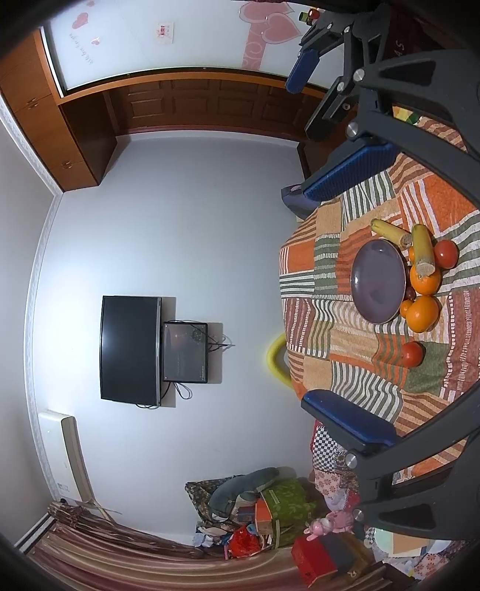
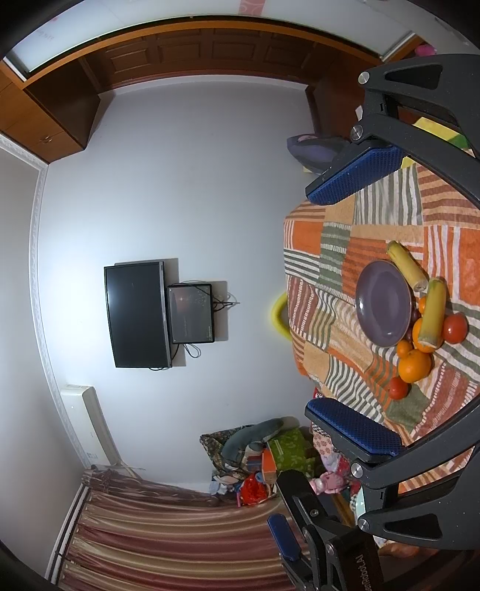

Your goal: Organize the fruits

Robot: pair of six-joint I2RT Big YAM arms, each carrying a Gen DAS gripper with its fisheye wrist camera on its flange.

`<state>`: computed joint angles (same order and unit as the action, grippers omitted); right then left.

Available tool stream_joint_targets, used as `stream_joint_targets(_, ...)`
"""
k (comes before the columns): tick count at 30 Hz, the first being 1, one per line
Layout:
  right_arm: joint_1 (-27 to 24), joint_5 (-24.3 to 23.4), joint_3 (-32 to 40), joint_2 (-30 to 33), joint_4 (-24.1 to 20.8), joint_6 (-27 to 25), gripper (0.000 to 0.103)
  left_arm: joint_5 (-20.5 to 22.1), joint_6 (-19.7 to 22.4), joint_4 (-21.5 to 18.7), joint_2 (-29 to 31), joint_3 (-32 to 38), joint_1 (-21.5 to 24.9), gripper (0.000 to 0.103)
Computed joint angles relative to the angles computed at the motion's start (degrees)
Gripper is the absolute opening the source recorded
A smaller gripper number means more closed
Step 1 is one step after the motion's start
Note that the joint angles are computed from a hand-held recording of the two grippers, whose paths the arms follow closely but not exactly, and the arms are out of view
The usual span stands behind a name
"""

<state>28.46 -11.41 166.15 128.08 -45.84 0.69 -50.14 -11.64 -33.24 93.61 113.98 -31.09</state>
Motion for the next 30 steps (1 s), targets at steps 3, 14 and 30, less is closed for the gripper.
stream_joint_targets(3, 0.0, 0.1, -0.2, -0.1, 0.1, 0.0, 0.103, 0.2, -0.3, -0.3, 0.1, 0.1, 0.2, 0.103)
stream_joint_targets(14, -0.1, -0.1, 1.1, 0.6, -0.6, 0.1, 0.103, 0.8, -0.7, -0.5, -0.1, 0.0, 0.5, 0.103)
stream_joint_targets(30, 0.0, 0.0, -3.5, -1.5, 2.0, 0.1, 0.103, 1.4, -0.8, -0.6, -0.1, -0.1, 0.5, 0.103)
